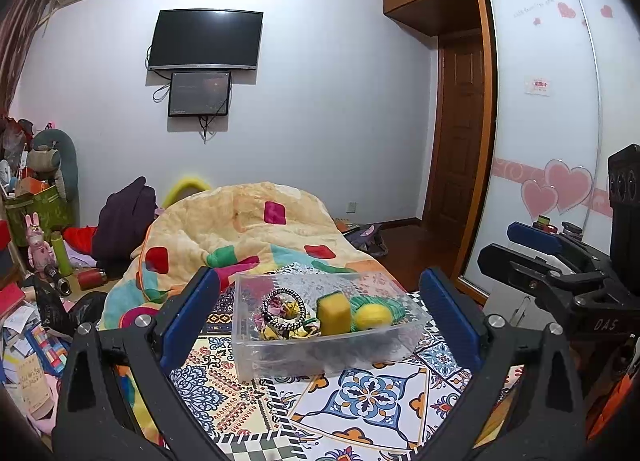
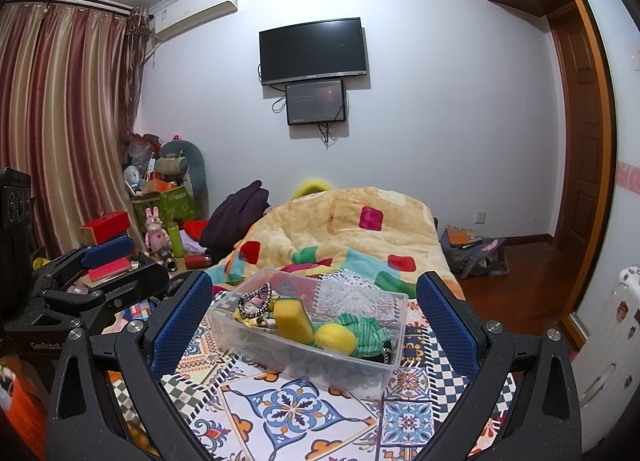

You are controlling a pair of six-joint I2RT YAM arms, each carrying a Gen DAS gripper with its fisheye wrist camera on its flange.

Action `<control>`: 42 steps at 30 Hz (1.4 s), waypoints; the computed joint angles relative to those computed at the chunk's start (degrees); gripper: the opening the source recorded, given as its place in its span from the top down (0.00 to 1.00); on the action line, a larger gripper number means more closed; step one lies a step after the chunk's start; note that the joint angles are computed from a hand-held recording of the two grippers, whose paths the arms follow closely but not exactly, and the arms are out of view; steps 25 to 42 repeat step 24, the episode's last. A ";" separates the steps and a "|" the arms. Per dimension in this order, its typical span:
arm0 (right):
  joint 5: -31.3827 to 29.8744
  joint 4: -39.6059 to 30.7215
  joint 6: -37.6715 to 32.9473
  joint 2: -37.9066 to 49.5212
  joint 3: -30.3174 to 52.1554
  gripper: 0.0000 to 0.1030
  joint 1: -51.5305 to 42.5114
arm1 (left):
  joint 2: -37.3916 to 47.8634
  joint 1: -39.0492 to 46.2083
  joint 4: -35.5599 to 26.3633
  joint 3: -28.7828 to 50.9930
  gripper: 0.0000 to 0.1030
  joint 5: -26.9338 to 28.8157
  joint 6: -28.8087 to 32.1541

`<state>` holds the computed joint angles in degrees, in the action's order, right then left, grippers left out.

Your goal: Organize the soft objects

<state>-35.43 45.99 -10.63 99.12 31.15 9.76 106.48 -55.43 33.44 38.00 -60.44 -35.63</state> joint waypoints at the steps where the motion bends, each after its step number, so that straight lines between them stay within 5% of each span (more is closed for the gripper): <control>1: 0.04 -0.10 -0.01 -0.05 0.03 0.01 0.05 | -0.05 -0.01 0.18 -0.03 0.02 0.26 0.14; 42: -0.14 -0.15 0.21 0.17 -0.33 0.01 0.19 | -0.43 0.81 1.25 -1.18 0.00 2.18 -0.37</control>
